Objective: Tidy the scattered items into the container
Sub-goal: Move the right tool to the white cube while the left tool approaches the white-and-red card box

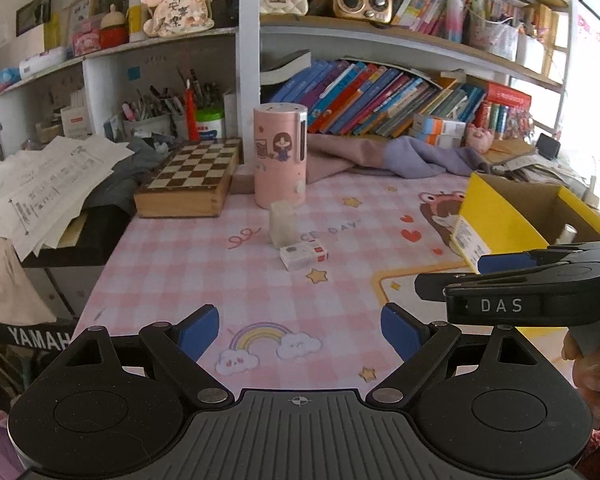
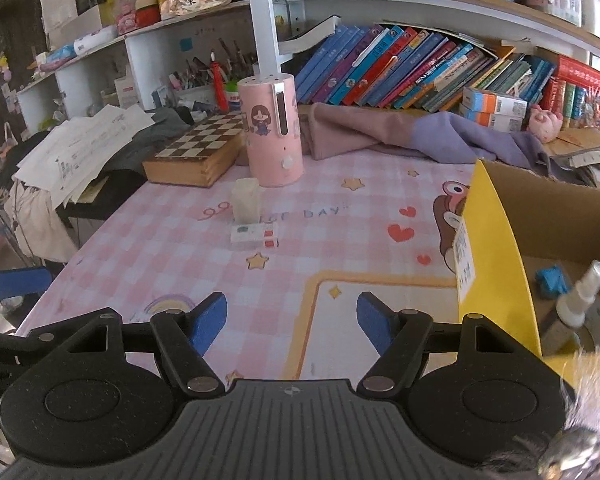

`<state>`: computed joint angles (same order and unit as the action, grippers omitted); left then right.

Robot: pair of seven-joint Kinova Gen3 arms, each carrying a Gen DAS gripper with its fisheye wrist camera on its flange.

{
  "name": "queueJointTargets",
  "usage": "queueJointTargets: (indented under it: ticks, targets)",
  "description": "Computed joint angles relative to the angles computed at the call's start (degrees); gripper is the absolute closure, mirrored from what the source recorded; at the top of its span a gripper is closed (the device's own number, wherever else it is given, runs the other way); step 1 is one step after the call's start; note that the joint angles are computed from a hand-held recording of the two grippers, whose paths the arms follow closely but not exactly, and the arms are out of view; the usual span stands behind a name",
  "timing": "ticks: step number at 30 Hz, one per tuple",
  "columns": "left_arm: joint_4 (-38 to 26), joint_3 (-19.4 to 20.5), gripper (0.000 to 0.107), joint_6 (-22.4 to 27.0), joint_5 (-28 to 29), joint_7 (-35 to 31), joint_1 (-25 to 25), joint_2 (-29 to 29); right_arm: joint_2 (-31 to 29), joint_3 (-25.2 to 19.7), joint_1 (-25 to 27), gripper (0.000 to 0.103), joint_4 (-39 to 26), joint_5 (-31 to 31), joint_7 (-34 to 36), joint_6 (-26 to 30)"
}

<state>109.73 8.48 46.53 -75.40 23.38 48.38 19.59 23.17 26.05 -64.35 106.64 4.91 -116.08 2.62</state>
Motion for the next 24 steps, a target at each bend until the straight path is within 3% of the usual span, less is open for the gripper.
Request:
queueJointTargets:
  ticks: [10,20,24]
  targets:
    - [-4.33,-2.89,0.017,-4.35,2.38,-4.75,-2.48,3.75,3.88,-13.90,14.87,0.033,-9.35,1.94,2.14,4.48]
    - [-8.74,-8.81,0.018,-8.38,3.46,-1.94,-2.37,9.73,9.45,-28.59,28.12,0.033,-21.81,2.15,9.31,11.92]
    - [-11.26,-11.07,0.018,-9.23,2.61,-1.85,-2.04,12.72,12.05,-30.10,29.65,0.033,-26.87,1.32,11.84,14.51]
